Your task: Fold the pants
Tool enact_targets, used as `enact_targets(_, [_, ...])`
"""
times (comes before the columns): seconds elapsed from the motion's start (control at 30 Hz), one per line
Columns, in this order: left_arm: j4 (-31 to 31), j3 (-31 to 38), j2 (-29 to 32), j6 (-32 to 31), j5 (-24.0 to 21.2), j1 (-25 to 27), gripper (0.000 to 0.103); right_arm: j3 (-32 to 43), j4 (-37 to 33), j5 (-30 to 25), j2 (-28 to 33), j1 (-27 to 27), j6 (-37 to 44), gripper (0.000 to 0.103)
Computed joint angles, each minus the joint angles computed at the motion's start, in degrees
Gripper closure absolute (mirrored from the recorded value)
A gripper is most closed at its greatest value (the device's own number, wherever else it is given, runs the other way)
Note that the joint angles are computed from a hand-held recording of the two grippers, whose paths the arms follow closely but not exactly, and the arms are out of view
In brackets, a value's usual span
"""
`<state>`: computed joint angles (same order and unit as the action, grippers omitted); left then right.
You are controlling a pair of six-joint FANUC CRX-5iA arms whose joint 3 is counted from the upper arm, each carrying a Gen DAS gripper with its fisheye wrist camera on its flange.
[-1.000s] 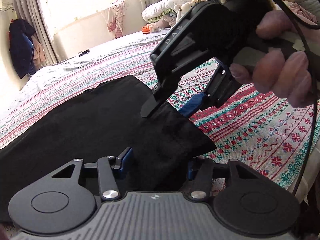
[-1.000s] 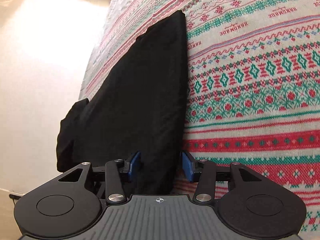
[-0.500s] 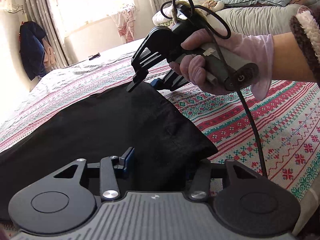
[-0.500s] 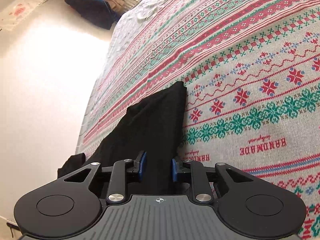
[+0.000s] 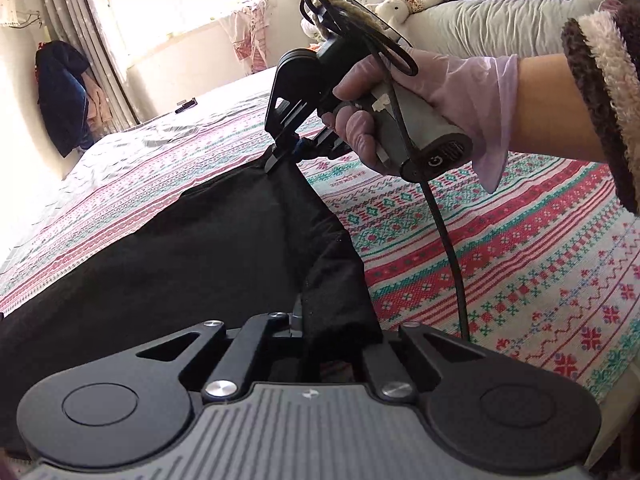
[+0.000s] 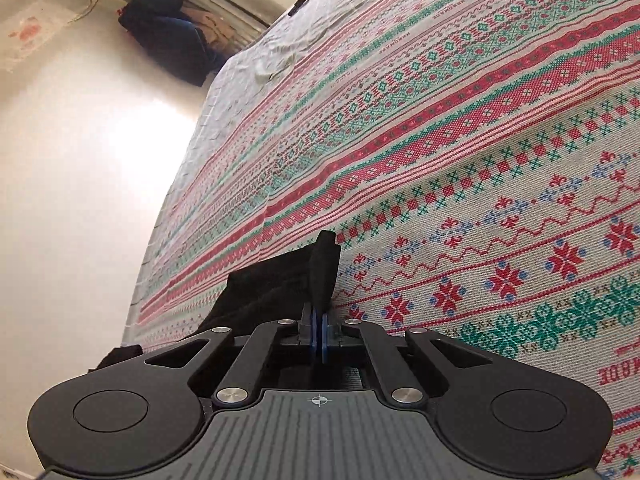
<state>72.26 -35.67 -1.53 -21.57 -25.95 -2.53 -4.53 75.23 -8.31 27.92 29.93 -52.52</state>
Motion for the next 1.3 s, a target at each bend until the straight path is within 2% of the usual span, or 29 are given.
enact_targets(0.03, [-0.6, -0.3, -0.9, 1.6, -1.5, 0.2, 0.078, -1.4, -1.2, -0.9, -1.6, 0.3, 0.8, 0.101])
enact_targets(0.13, [-2.3, -1.5, -3.6, 7.5, -6.0, 0.4, 0.078, -5.3, -13.8, -6.4, -7.1, 3.1, 10.5, 0.101])
enact_targets(0.2, [-3.1, -2.6, -5.5, 10.8, -9.1, 0.2, 0.078, -7.7, -19.2, -10.2, -10.7, 4.4, 13.9, 0.101])
enact_targets(0.4, [-4.5, -5.1, -9.2, 17.6, -18.0, -0.2, 0.078, -18.1, -21.3, -20.6, -22.4, 7.7, 11.9, 0.101])
enact_targets(0.53, [-4.0, -6.9, -11.3, 19.5, -22.8, 0.7, 0.078, -21.3, -22.4, -27.6, -27.4, 10.7, 10.5, 0.101])
enact_targets(0.63, [-2.7, -7.2, -11.7, 19.9, -25.3, 2.0, 0.078, -20.9, -24.2, -32.1, -29.1, 12.6, 11.2, 0.101])
enact_targets(0.77, [-0.2, -5.8, -10.6, 22.8, -27.6, 3.9, 0.078, -15.5, -25.0, -36.0, -26.7, 13.8, 14.6, 0.101])
enact_targets(0.93, [3.8, -2.3, -7.4, 28.1, -29.9, 6.7, 0.078, -4.8, -25.5, -39.4, -20.9, 14.6, 22.0, 0.101])
enact_targets(1.07, [5.4, 0.8, -4.4, 33.0, -32.3, 10.6, 0.078, 5.6, -25.7, -40.6, -13.6, 14.9, 27.3, 0.101])
enact_targets(1.3, [4.4, 6.1, 0.5, 43.1, -30.8, 16.1, 0.078, 28.0, -30.1, -43.8, 2.1, 15.4, 38.0, 0.101])
